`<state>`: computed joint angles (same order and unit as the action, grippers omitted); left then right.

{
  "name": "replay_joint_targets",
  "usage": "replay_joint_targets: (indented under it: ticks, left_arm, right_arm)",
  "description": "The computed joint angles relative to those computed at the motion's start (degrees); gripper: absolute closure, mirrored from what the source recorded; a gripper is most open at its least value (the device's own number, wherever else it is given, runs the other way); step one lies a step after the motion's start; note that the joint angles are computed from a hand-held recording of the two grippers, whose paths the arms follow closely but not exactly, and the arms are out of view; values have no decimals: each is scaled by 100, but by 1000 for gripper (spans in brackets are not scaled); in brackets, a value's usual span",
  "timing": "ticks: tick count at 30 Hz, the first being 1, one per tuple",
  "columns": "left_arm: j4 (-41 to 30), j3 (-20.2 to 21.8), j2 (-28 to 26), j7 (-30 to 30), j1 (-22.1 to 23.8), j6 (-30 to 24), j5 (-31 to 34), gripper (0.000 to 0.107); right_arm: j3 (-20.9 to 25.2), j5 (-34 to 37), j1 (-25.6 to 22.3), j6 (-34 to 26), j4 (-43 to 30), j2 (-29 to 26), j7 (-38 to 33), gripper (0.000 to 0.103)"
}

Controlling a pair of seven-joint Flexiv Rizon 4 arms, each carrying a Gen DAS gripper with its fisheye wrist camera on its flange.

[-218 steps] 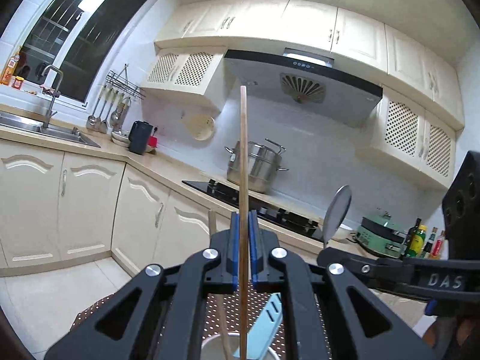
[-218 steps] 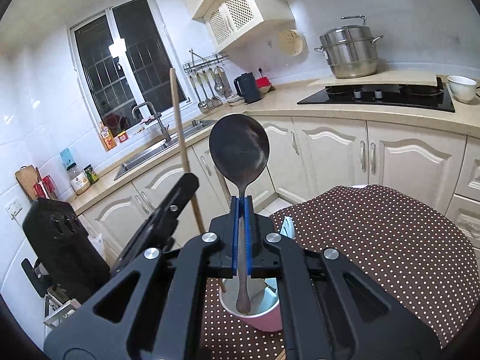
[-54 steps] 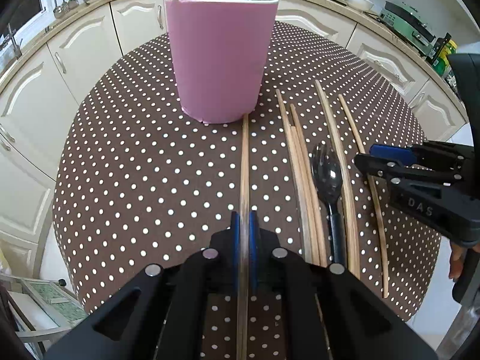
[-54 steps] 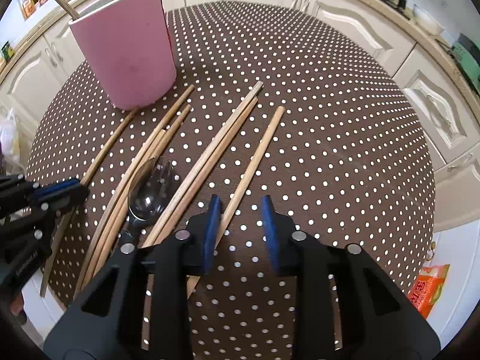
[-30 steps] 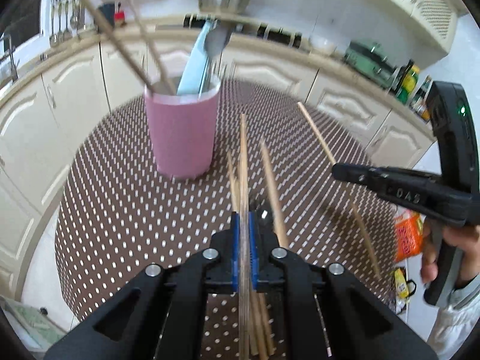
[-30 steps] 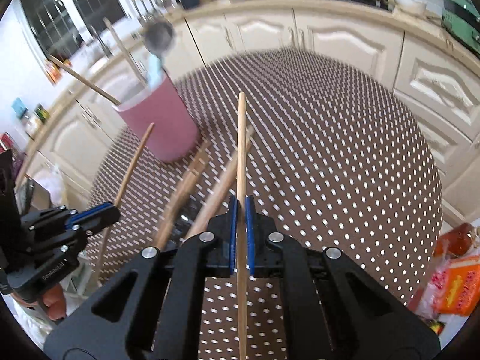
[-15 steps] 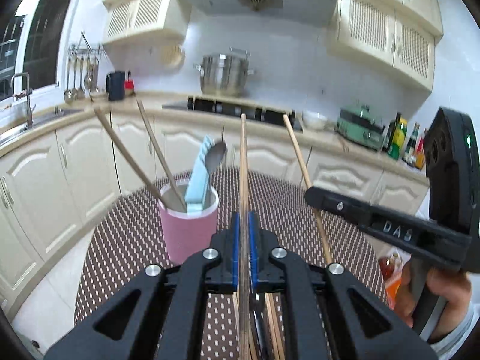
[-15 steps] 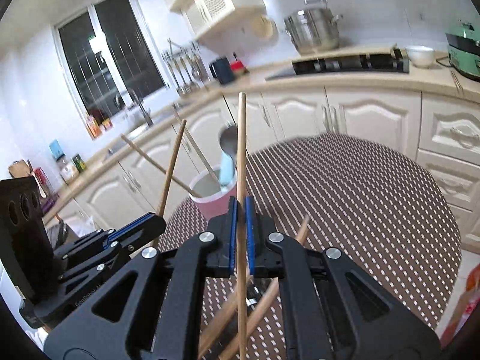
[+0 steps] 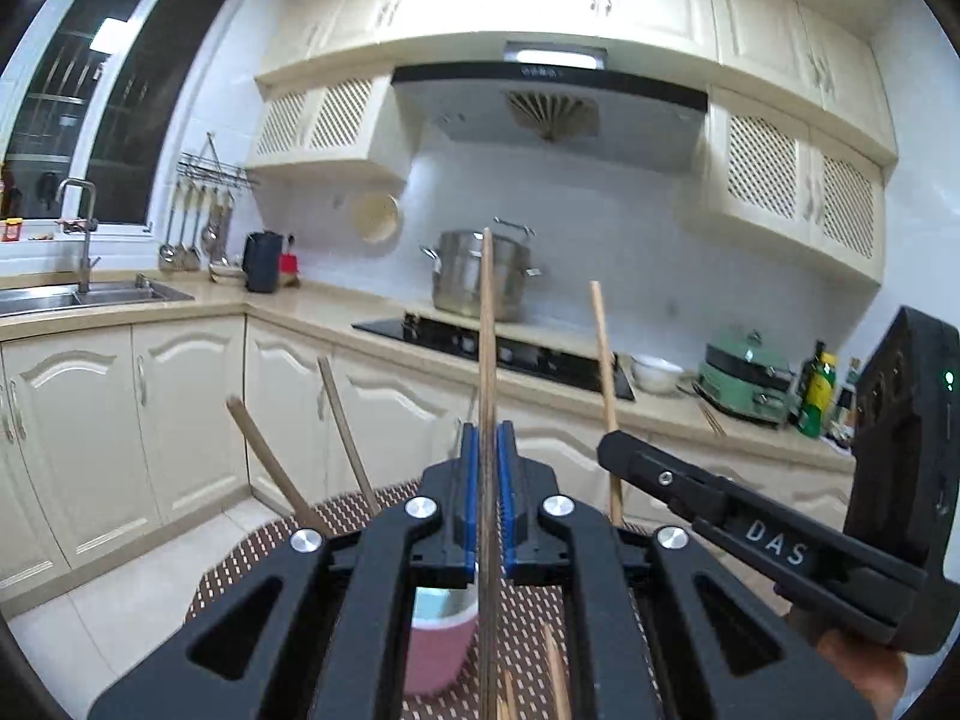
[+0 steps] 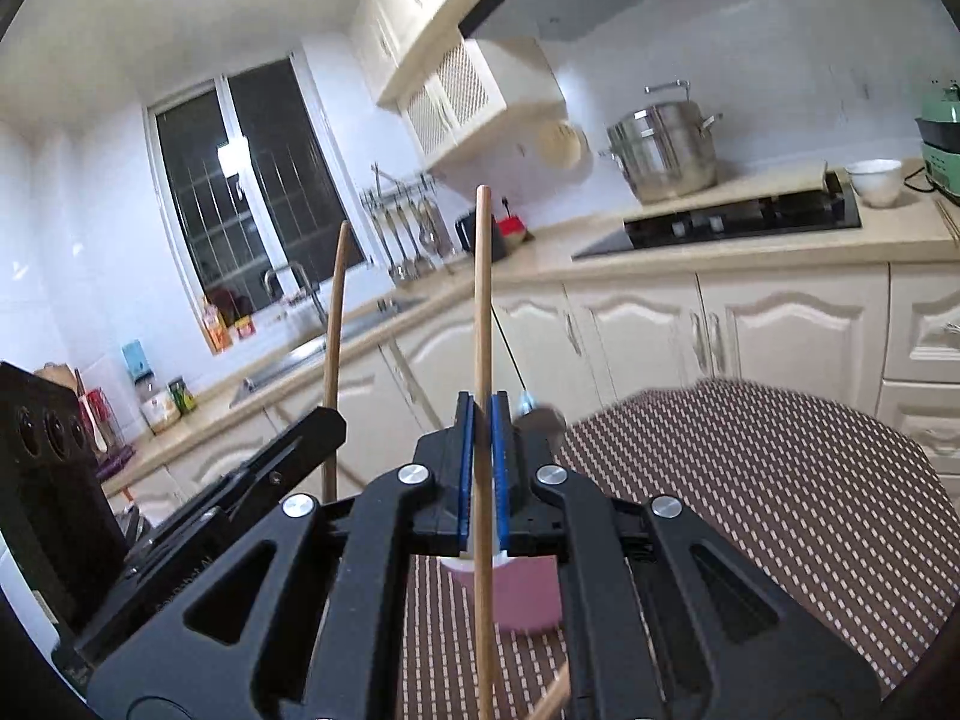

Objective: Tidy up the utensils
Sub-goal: 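Lift both chopsticks and carry them over the pink cup, then lower the chopstick into the cup and open the left gripper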

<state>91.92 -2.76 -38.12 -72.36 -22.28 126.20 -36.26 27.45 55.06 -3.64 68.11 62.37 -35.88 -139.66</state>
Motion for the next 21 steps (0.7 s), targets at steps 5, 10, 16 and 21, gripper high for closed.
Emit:
replay_joint_targets:
  ticks: [5,10,16,21]
  left_arm:
    - [-510,-126,-372,-336,233,350,225,101]
    - [-1083,-138,-788,-325,242,840,129,101]
    - [-1863,-231,-1252,173,209,1127,-222,101]
    - [-2541,-351,-1683,902,111,1228,-769,101]
  right_arm:
    - [54,44,125,-13,-550,-393,-27,97]
    - [130,11,220,-31,-968,-707,-91,97]
    - [167,-80,347,-15,-1405,-1027,-90,97]
    - [191,-189,463,136,-1635,-1227,-89,97]
